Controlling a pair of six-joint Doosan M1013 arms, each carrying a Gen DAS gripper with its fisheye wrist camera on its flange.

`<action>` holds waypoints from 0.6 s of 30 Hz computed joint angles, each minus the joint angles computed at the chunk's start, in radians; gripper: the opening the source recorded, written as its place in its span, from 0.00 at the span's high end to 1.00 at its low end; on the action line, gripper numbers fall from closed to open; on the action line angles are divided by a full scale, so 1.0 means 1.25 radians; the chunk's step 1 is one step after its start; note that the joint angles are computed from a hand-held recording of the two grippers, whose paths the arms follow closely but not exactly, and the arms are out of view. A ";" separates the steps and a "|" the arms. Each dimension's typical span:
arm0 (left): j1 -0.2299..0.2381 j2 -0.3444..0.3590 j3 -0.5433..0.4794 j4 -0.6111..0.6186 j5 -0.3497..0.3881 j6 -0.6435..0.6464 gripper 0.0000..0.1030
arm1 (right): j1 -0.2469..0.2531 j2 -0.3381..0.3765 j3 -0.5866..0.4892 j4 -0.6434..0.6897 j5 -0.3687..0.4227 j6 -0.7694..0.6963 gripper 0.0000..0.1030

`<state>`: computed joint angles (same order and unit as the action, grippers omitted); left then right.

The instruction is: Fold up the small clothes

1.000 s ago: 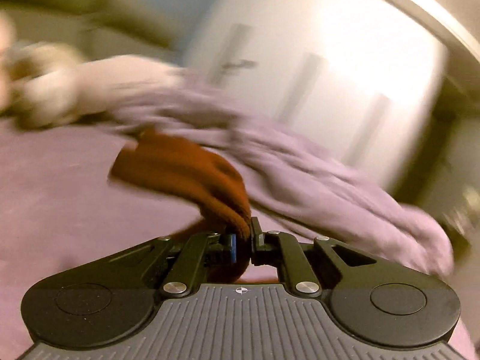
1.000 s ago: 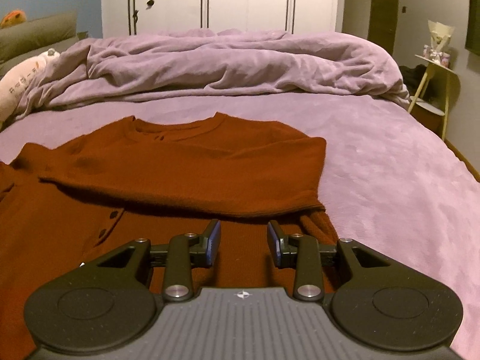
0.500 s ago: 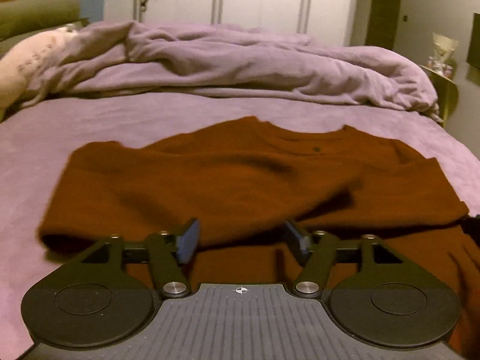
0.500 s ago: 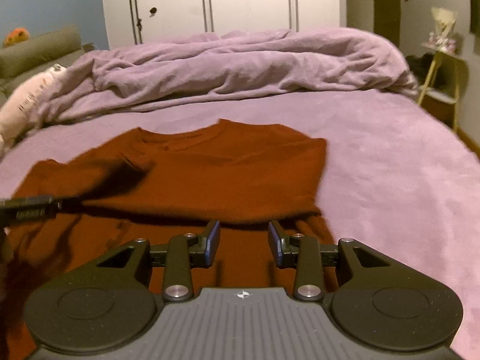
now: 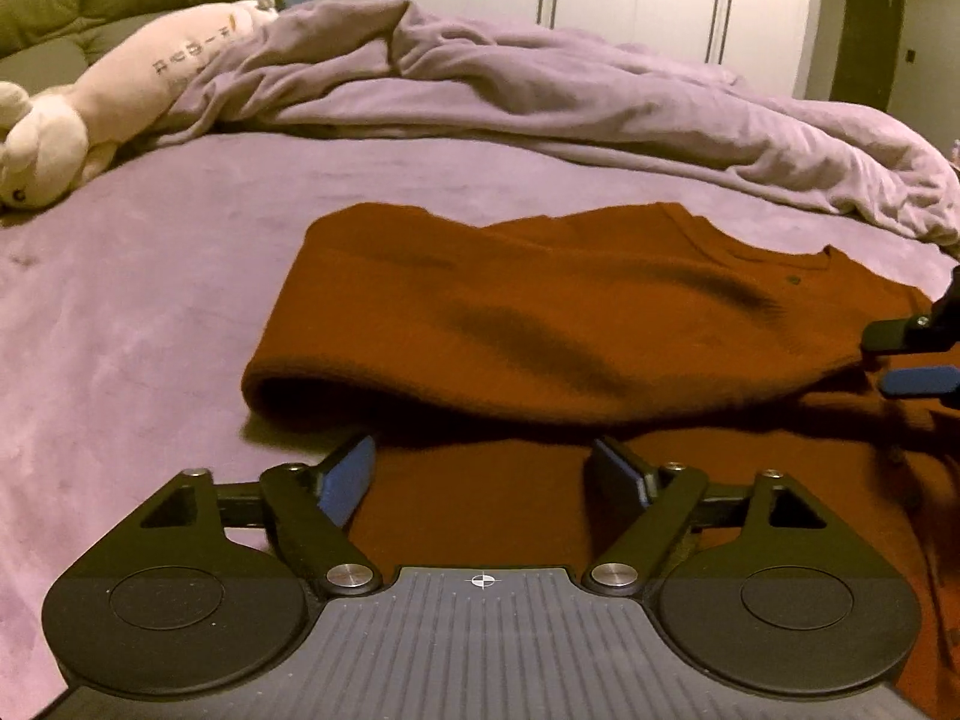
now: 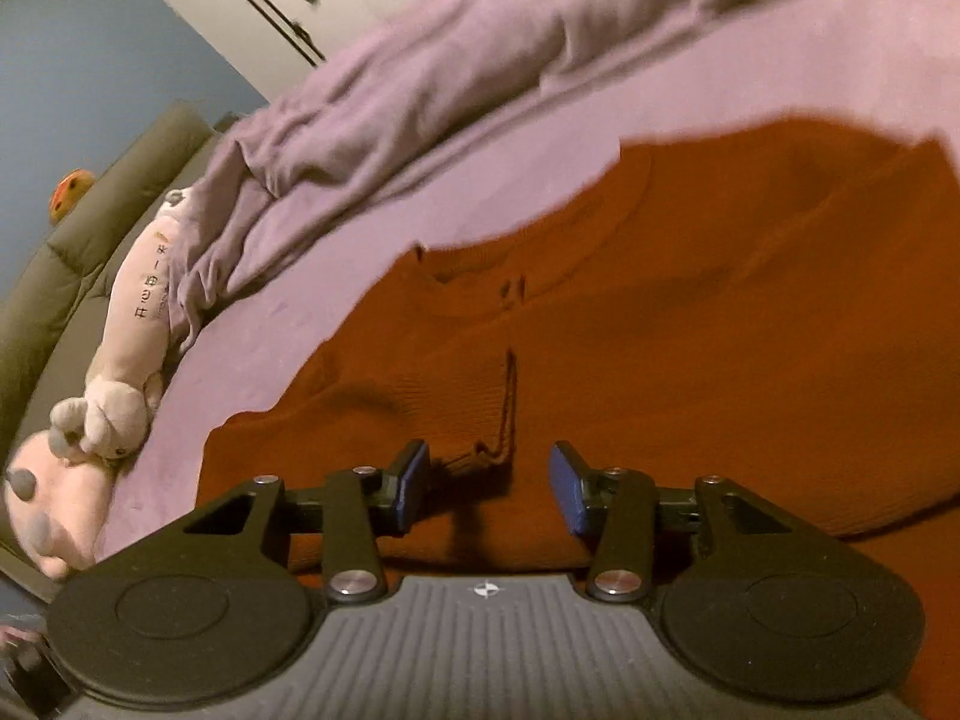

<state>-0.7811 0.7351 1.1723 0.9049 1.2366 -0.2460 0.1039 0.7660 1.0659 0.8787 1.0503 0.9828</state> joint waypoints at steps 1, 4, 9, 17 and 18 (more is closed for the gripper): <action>0.002 -0.005 0.011 -0.002 -0.014 -0.018 0.16 | -0.001 0.007 -0.008 0.009 0.015 0.018 0.70; 0.002 -0.006 0.017 0.007 -0.022 -0.035 0.16 | 0.001 0.025 -0.032 0.028 0.052 0.050 0.70; 0.002 0.000 0.004 0.001 -0.009 -0.014 0.16 | 0.015 0.053 -0.085 -0.001 0.097 0.098 0.93; 0.020 -0.007 0.000 -0.029 0.035 -0.032 0.24 | 0.006 -0.062 0.067 0.044 -0.213 -0.200 0.95; 0.024 -0.007 -0.001 -0.033 0.032 -0.036 0.25 | 0.002 -0.069 0.079 0.036 -0.254 -0.217 0.95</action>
